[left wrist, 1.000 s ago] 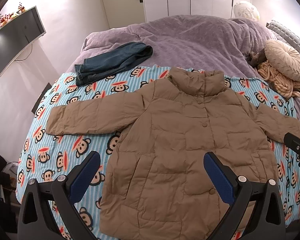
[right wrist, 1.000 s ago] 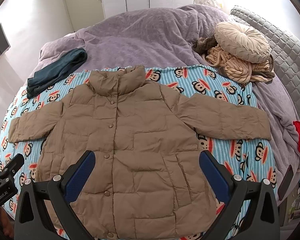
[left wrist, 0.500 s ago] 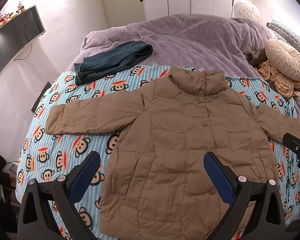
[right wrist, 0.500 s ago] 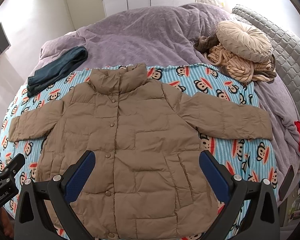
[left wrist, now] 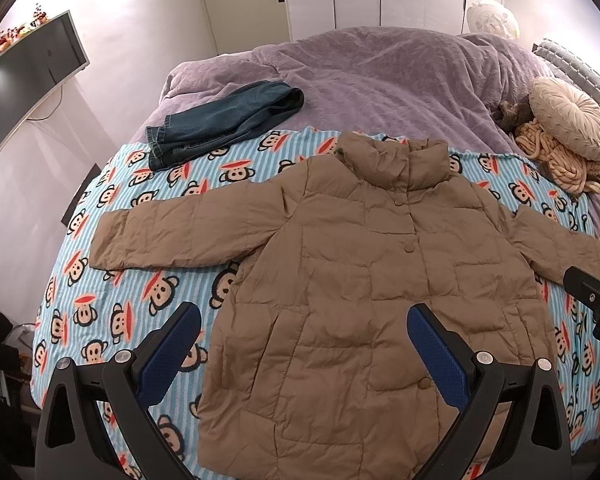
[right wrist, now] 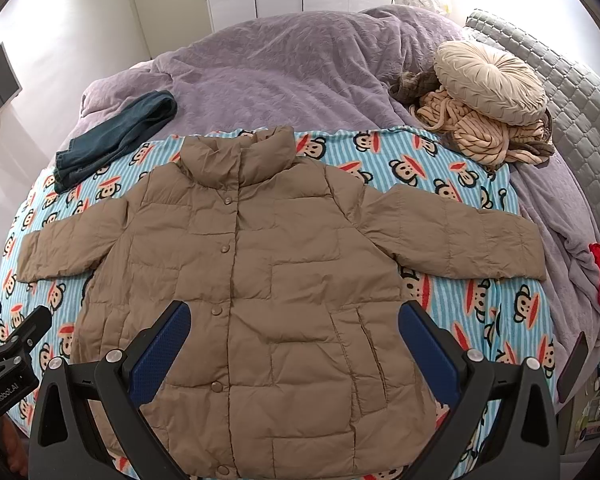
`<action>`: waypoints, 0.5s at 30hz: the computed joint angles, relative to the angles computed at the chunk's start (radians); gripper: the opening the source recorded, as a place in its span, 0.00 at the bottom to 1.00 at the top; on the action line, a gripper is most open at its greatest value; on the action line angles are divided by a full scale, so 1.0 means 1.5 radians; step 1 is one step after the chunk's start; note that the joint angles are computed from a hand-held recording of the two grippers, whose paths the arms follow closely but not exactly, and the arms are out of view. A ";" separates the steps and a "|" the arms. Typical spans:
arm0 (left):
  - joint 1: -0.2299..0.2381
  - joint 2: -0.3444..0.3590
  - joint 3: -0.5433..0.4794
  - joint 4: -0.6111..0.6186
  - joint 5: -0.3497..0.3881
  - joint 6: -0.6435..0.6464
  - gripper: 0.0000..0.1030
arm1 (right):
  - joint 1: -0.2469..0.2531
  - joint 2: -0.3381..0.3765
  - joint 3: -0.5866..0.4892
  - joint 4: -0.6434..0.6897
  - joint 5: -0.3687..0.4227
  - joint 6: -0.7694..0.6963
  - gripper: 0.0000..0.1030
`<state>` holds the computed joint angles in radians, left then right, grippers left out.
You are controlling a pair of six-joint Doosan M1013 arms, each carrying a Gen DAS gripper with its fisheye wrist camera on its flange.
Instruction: Fold large clothes
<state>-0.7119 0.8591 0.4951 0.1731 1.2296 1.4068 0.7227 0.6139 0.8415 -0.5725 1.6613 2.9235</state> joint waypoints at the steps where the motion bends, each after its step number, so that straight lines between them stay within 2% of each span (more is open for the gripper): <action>1: 0.000 0.001 -0.002 0.000 0.001 0.000 1.00 | 0.000 0.000 0.000 0.000 0.000 0.000 1.00; 15: 0.001 0.004 -0.008 -0.002 0.005 0.002 1.00 | -0.001 0.001 -0.002 0.002 0.001 -0.001 1.00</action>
